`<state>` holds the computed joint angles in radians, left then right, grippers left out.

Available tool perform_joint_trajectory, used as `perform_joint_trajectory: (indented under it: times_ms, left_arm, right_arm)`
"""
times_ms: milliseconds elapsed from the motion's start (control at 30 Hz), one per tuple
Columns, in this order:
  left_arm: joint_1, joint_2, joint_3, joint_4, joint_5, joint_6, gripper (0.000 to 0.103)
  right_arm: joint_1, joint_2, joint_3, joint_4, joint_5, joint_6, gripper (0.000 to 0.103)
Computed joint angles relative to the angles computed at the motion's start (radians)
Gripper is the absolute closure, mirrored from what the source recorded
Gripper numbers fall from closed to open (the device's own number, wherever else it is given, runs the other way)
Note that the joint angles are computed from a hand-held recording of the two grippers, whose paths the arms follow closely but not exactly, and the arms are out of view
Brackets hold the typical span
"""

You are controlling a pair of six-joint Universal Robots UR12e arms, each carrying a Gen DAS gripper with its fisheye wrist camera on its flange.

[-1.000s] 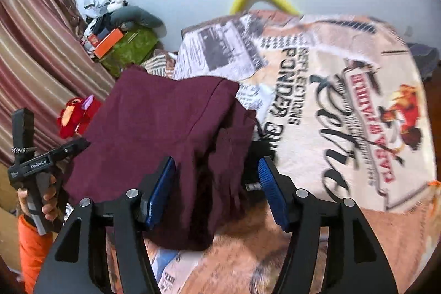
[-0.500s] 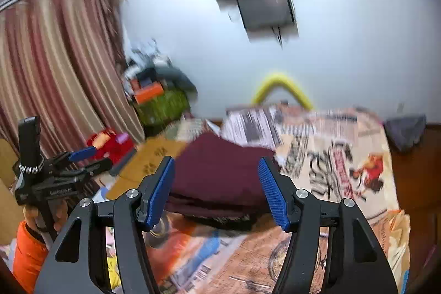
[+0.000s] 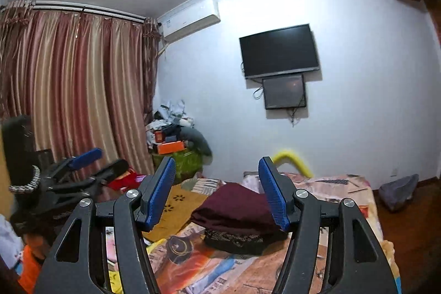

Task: Fold large clothes

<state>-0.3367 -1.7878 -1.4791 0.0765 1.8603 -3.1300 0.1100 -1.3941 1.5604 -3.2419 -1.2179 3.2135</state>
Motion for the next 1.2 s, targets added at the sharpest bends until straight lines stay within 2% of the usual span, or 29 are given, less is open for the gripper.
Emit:
perform_joint_trajectory:
  times_ms: [67,133,267,333,433,767,1200]
  left_arm:
    - [-0.009,0.006,-0.02,0.025,0.028,-0.007,0.015]
    - [-0.014,0.015,-0.042,0.032,0.036,-0.028,0.006]
    - [-0.021,0.03,-0.076,0.027,0.044,-0.044,0.002]
    - [-0.027,0.031,-0.085,0.034,0.064,-0.047,0.001]
    - [-0.025,0.032,-0.091,0.028,0.063,-0.063,0.001]
    - [-0.02,0.031,-0.1,0.006,0.072,-0.085,0.001]
    - [-0.025,0.022,-0.098,-0.021,0.083,-0.086,0.001]
  right_arm:
    - [0.011,-0.004,0.021,-0.029,-0.042,-0.005,0.044]
    - [0.019,-0.004,0.028,-0.029,-0.069,-0.012,0.034]
    - [0.027,-0.008,0.03,-0.004,-0.085,-0.02,0.026]
    - [0.03,-0.008,0.029,0.005,-0.094,-0.02,0.013]
    - [0.04,-0.006,0.031,-0.011,-0.138,-0.031,0.005]
    - [0.034,-0.03,0.071,0.006,-0.126,-0.032,0.004]
    - [0.038,-0.048,0.089,0.034,-0.15,-0.043,0.004]
